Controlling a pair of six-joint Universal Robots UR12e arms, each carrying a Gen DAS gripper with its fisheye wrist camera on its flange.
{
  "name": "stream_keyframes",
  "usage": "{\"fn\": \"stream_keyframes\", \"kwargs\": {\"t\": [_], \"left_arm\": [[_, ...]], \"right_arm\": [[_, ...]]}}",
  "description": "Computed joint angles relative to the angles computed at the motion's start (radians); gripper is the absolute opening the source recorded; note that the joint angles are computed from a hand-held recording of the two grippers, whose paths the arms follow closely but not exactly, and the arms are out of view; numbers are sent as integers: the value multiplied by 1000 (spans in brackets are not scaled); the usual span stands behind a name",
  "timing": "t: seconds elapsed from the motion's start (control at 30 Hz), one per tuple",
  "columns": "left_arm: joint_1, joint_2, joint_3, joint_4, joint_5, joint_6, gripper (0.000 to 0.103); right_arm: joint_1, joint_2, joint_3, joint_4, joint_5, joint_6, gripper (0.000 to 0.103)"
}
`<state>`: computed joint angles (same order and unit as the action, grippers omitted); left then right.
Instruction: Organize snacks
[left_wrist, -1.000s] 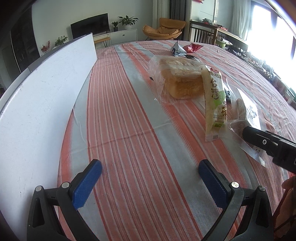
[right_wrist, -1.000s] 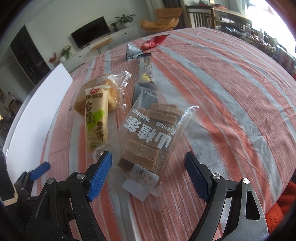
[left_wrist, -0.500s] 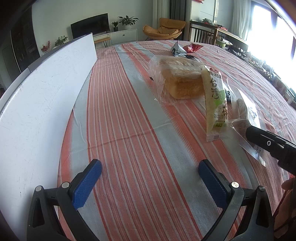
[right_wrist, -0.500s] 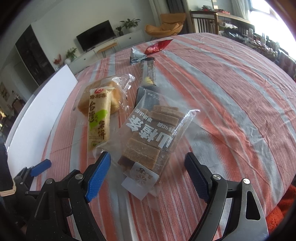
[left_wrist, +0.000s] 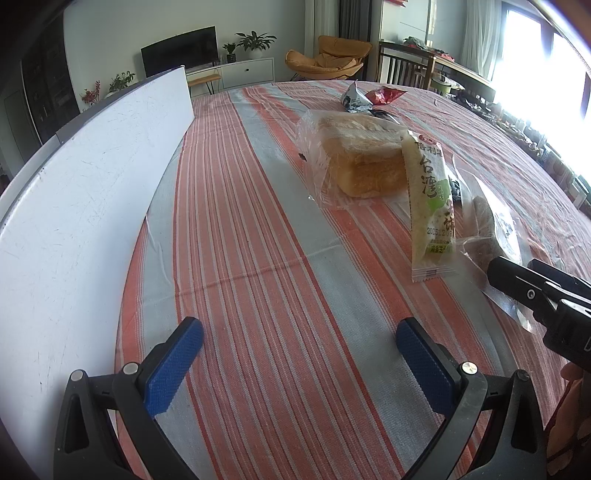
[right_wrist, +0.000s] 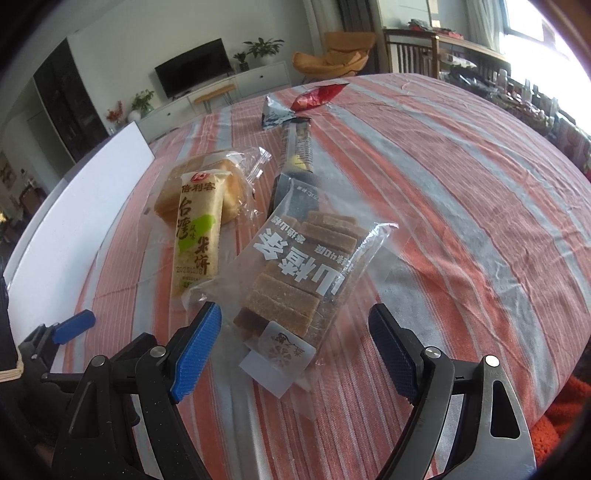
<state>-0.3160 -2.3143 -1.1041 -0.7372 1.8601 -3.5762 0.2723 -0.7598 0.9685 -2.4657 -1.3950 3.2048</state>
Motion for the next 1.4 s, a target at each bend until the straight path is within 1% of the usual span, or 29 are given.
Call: {"fn": "stream_keyframes", "kwargs": {"t": [0.3,0.8,0.93,0.97,1.07,1.1,1.17,1.2,1.23,1.27,1.3,1.33,1.4], "left_arm": [[0,0,1,-1,0,0,103],[0,-1,2,-2,0,0,103],[0,-1,3,-2,0,0,103],[0,-1,3,-3,0,0,103],[1,-1,3,-3,-2,0,103],[1,-1,5,-9,-5,3,103],[7,5,8,-30,-42,-11,103],[11,13,-4,1,-71,-24,103],[14,21,-18,53,-99,-34,103],[14,23,-21,91,-113,-39,103],[12,19,-10,108,-121,-35,103],[10,8,16,105,-128,-18,103],[3,-28,93,61,-124,31,103]], "right_arm": [[5,4,-5,11,-21,-14,86],[5,4,-6,11,-19,-13,86],[3,10,-16,11,-40,-23,85],[0,15,-25,15,-44,-8,85],[-12,25,-45,20,-90,54,85],[-21,25,-45,24,-83,94,84],[-43,12,-18,-11,-27,179,84],[-51,5,-2,-33,1,212,84],[-57,0,10,-51,17,241,84],[-60,-4,20,-66,25,263,84],[-62,-6,26,-75,27,278,84],[-62,-7,29,-81,29,287,84],[-62,-9,32,-89,28,300,84]]}}
